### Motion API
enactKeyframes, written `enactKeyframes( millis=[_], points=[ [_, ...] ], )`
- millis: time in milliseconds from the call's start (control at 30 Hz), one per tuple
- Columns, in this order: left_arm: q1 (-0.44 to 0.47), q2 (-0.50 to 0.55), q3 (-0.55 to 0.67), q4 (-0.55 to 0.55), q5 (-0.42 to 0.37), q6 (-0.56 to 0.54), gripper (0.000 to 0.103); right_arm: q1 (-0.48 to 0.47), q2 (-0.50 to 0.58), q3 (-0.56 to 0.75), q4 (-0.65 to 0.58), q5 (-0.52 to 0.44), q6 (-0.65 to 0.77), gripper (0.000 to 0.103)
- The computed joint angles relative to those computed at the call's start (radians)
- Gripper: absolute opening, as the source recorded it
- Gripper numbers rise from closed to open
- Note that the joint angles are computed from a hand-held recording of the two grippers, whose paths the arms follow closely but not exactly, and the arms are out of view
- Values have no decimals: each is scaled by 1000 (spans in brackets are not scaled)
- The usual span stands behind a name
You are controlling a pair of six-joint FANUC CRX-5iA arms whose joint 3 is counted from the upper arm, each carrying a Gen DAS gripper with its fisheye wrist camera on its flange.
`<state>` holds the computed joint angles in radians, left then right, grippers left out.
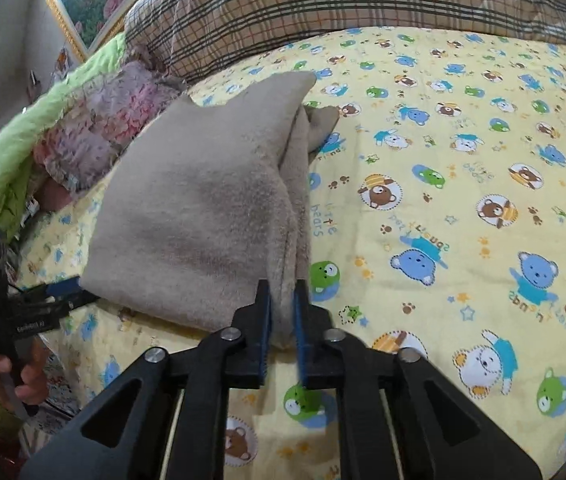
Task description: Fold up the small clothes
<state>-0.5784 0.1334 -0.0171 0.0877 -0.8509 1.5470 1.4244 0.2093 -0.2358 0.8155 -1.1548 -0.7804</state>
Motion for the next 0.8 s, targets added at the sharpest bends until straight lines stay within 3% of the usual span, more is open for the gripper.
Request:
enactKeyframes(
  millis=[67, 233, 400, 567, 633, 733, 800],
  points=[
    [12, -29, -18, 23, 11, -24, 76, 12, -5, 8, 0, -32, -27, 29],
    [44, -15, 25, 122, 49, -43, 77, 25, -27, 6, 116, -121, -91, 30],
    [0, 151, 275, 13, 5, 93, 77, -102, -29, 3, 226, 37, -21, 30],
    [-3, 290, 436, 88, -46, 68, 77, -209, 1, 25, 220, 182, 39, 30],
    [-16, 350, 530, 19, -92, 116, 78, -228, 12, 34, 188, 194, 63, 30],
    [-18, 438, 638, 4, -176, 121, 79, -245, 14, 33, 100, 174, 63, 27],
    [-32, 468, 670, -26, -202, 121, 79, -258, 7, 9, 40, 194, 56, 19]
  ],
)
